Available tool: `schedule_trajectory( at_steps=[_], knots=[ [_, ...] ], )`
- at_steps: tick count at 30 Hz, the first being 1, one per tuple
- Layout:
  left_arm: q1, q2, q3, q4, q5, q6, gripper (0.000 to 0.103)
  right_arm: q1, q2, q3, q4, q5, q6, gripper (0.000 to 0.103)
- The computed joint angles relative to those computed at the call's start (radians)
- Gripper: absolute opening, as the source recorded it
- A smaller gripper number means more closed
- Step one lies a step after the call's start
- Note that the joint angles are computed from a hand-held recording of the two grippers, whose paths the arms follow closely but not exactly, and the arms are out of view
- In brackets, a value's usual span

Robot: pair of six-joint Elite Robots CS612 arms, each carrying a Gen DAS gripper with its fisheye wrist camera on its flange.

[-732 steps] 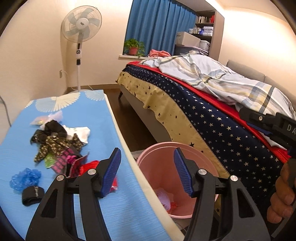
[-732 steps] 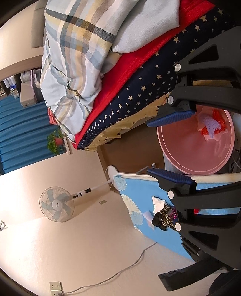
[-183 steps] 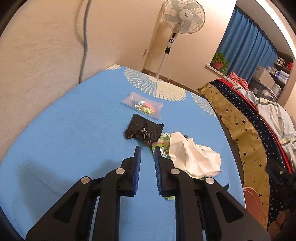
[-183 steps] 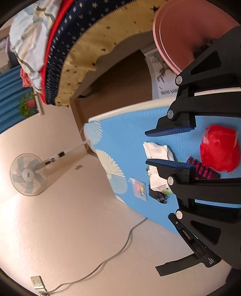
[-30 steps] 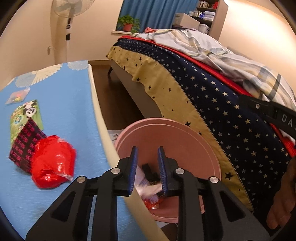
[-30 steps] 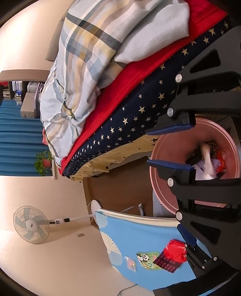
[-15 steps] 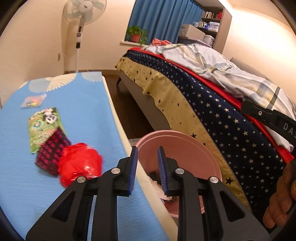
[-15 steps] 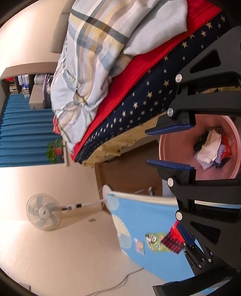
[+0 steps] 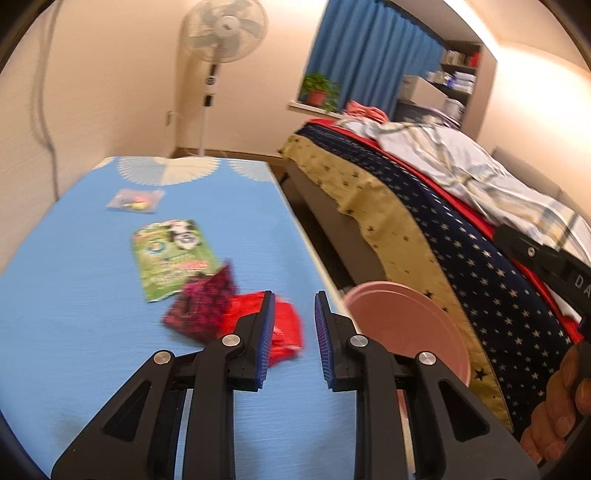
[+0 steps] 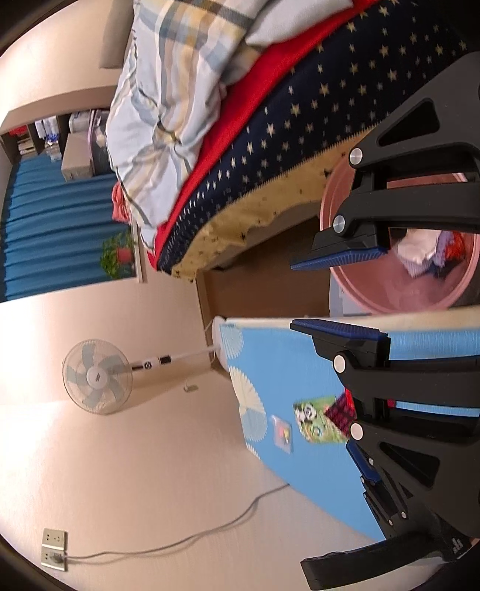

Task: Collect trash
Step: 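Move both open tools back toward the red bag and green packet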

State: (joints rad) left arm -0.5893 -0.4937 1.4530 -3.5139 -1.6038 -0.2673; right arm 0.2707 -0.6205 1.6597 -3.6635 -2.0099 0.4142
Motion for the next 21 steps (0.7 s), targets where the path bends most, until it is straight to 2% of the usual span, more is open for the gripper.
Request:
schedule_trajectory(
  at_steps=[12, 21],
  knots=[
    [0.05, -0.004, 0.014, -0.003, 0.138, -0.121, 0.022, 0.01, 0.052, -0.099, 0.038, 0.111, -0.003, 0.028],
    [0.073, 0.004, -0.002, 0.009, 0.187, -0.17, 0.022, 0.016, 0.097, -0.179, 0.081, 0.194, -0.034, 0.028]
  ],
)
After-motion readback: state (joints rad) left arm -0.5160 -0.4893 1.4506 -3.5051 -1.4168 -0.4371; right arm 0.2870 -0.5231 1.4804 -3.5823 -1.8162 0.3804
